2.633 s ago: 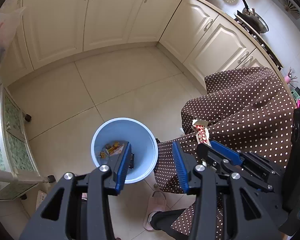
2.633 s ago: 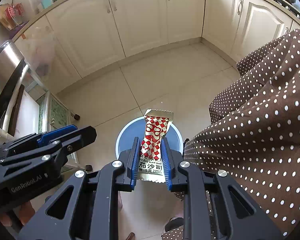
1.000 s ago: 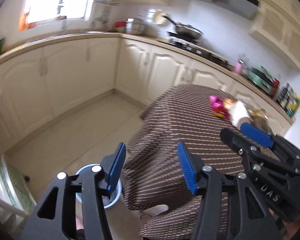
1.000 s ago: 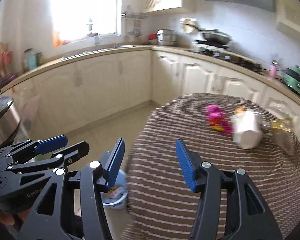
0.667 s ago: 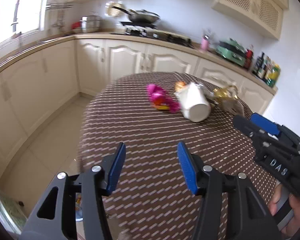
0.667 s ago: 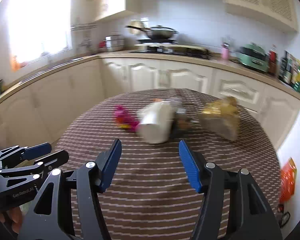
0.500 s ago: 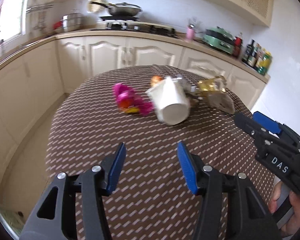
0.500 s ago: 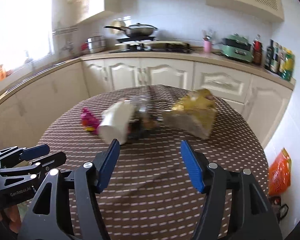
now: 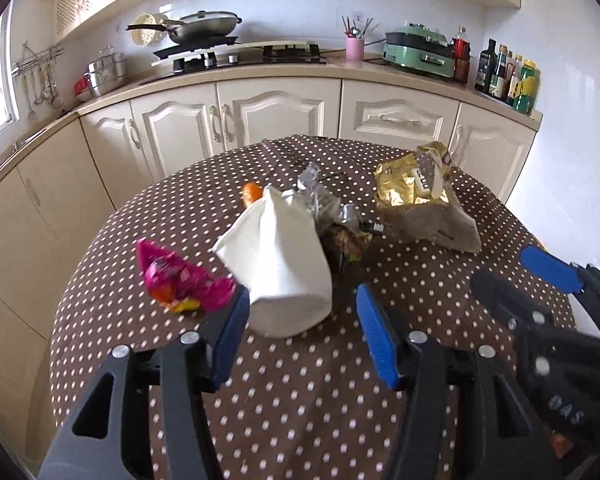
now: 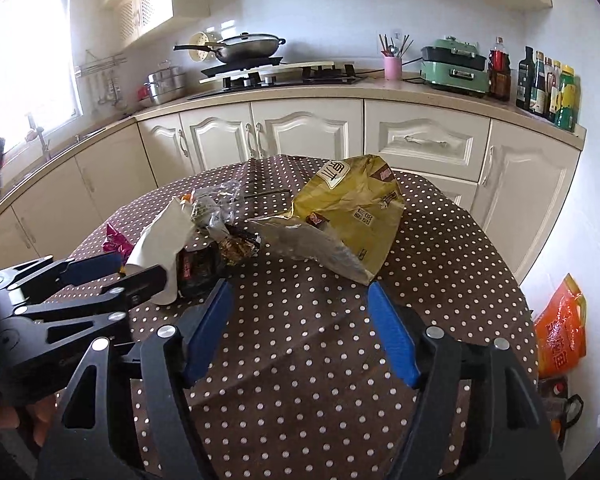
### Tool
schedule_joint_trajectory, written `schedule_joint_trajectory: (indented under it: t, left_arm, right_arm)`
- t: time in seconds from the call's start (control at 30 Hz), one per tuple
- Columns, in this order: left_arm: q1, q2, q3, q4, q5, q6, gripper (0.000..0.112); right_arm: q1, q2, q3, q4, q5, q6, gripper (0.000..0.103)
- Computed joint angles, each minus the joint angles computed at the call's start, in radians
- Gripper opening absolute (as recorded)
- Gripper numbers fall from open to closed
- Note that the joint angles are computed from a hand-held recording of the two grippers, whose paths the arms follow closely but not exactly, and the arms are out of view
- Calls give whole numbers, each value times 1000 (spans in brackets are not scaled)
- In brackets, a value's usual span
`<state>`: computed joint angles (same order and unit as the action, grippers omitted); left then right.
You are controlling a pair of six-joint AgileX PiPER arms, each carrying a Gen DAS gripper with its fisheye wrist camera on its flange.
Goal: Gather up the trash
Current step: 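Grasp the pink wrapper with the left gripper while the right grasps the white paper cup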
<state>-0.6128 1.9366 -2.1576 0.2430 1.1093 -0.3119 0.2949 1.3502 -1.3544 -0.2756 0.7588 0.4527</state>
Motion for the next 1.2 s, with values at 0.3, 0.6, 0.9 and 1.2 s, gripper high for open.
schedule_joint_trajectory:
  t: [0.3,0.6,0.9,1.2]
  left_arm:
    - [16,51,-97,-2,47,79,27]
    - [128,-158,197,-191,-159,123,1]
    - [198,-257,385,-147,-240,46,49]
    - [281,-207,362,-180,-228,59,53]
  right_arm:
    - [7,67,-56,51,19,-49,71]
    - [51,137,-142,90,44,-77,72]
    - [63,254,-303,240,79,-143,72]
    - [55,470,-589,347,218,-167,48]
